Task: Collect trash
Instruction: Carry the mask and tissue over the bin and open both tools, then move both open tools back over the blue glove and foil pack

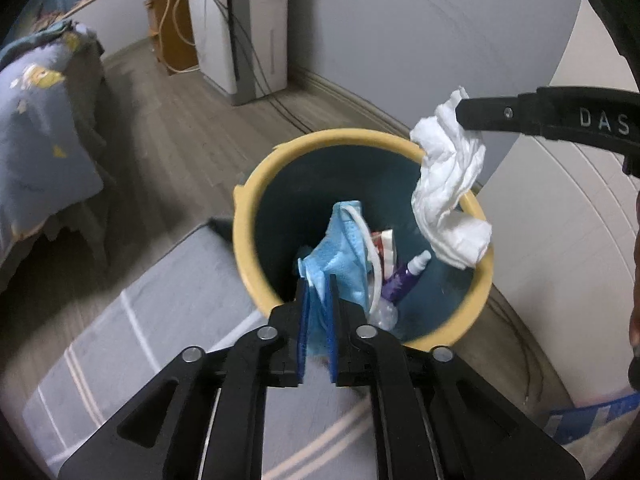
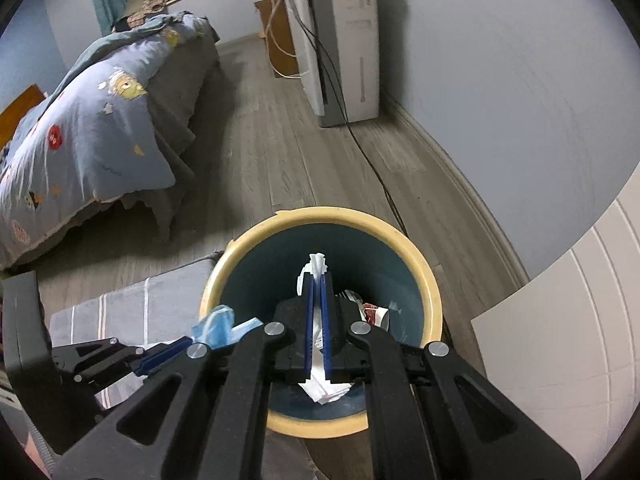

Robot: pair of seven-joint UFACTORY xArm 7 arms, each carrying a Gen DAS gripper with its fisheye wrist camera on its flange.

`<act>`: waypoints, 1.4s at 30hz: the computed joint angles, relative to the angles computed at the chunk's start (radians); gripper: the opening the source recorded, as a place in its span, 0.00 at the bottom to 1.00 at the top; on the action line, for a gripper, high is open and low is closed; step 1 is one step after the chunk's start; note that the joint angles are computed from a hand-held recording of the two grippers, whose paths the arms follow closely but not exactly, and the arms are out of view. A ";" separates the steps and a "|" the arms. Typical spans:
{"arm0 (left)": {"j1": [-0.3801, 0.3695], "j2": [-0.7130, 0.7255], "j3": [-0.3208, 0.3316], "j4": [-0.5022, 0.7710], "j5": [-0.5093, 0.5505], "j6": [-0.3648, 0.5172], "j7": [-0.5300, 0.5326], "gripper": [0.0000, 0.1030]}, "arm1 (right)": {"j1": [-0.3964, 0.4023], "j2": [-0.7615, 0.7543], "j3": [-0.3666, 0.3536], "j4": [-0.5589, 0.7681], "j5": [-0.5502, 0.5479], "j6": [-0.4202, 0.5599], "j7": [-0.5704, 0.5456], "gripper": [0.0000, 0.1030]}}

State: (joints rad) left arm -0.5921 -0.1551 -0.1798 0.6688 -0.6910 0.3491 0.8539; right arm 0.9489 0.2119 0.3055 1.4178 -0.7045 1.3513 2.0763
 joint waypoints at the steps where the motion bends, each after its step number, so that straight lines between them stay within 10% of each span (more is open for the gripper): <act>1: -0.005 0.007 -0.002 0.005 -0.009 -0.012 0.006 0.28 | 0.000 -0.003 0.000 -0.004 0.001 0.003 0.004 0.04; 4: -0.012 0.013 -0.001 0.008 -0.039 -0.052 0.025 0.54 | -0.012 -0.033 0.003 -0.050 0.007 -0.031 0.032 0.23; 6: -0.013 0.008 0.013 0.014 -0.076 -0.035 0.053 0.55 | -0.016 -0.032 0.007 -0.053 0.001 -0.030 0.041 0.44; 17: 0.014 -0.127 0.067 -0.068 -0.039 -0.007 0.013 0.89 | -0.006 -0.014 0.007 -0.013 -0.038 -0.018 0.063 0.91; 42: 0.419 -0.658 0.367 -0.342 0.378 0.262 -0.111 0.92 | 0.289 0.566 -0.217 0.912 -0.026 0.249 -0.497 0.94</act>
State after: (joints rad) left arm -0.1735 -0.8134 0.1871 0.3267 -0.3131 0.6106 0.7425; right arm 1.2383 0.7783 0.0887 2.3302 -0.7309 1.6003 1.5790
